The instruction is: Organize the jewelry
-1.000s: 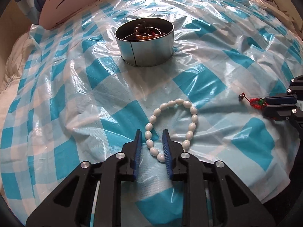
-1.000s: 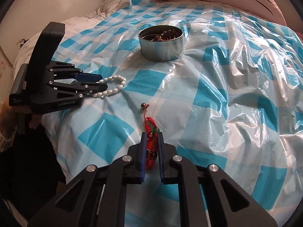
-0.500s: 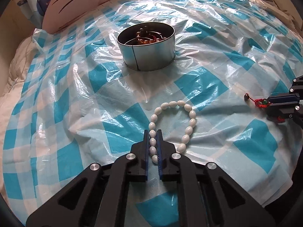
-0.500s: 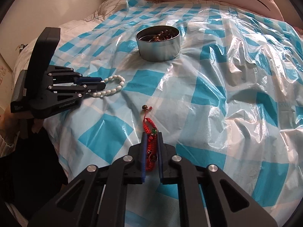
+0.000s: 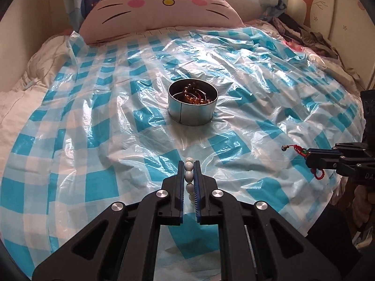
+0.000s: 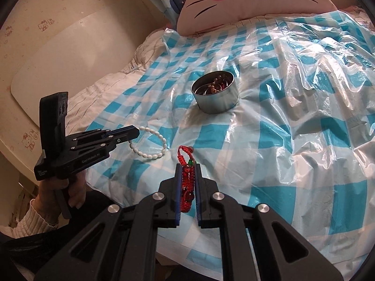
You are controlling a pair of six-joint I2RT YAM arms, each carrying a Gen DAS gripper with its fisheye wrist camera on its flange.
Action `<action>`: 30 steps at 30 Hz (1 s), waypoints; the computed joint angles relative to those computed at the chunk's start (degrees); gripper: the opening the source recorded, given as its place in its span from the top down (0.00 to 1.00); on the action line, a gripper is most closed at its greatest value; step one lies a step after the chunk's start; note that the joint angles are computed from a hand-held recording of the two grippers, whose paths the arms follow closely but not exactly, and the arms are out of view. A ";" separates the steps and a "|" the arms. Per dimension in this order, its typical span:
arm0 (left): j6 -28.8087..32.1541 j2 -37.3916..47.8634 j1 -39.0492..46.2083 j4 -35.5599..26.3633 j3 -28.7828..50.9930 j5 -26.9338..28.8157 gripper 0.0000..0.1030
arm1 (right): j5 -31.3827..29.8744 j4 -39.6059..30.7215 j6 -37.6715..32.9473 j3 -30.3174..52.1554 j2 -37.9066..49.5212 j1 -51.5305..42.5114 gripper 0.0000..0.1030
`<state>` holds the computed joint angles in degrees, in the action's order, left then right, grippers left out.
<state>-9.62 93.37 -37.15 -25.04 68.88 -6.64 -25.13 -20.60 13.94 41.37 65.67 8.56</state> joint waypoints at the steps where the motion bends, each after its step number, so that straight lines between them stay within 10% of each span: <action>1: -0.29 -0.75 -0.22 0.21 -0.46 -0.25 0.93 | 0.42 0.64 0.81 -0.02 -0.09 0.69 0.90; 30: -0.09 3.19 -1.21 9.78 2.00 -6.45 0.93 | 4.89 15.63 4.78 2.31 8.63 4.50 0.90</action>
